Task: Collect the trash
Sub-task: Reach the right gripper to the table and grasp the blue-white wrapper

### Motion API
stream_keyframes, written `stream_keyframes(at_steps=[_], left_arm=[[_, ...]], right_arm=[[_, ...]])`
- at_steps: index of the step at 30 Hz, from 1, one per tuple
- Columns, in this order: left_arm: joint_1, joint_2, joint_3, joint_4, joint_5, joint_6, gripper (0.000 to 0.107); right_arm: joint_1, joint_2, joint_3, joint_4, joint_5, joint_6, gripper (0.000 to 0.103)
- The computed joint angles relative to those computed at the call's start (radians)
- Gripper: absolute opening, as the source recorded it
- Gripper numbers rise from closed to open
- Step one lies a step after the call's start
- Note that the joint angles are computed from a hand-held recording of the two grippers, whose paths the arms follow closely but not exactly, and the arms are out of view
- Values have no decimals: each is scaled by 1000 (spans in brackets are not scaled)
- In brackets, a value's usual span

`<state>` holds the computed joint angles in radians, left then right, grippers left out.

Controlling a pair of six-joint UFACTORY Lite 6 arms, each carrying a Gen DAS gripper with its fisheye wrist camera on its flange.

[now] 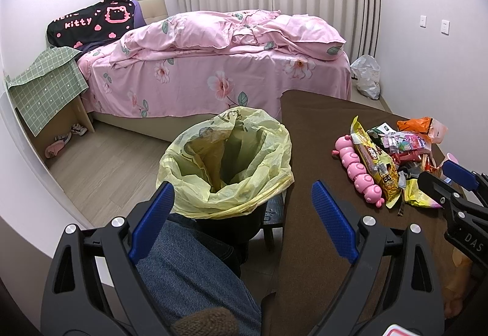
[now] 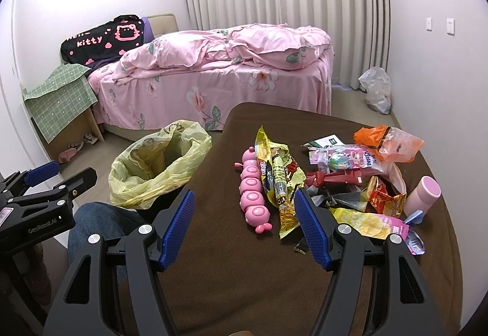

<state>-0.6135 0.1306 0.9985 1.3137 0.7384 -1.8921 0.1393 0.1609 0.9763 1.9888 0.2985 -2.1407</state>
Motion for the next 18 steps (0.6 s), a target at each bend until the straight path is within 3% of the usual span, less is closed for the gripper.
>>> stream_keyframes(at_steps=[7, 11, 18], left_arm=[[36, 35, 27, 68, -52, -16, 87], [52, 115, 98, 110, -100, -16, 87], [95, 316, 296, 109, -305, 21, 90]], right_arm=[[-75, 38, 36, 102, 3, -145, 64], [-154, 104, 110, 65, 8, -142, 64], [-310, 258, 253, -52, 23, -123, 64]])
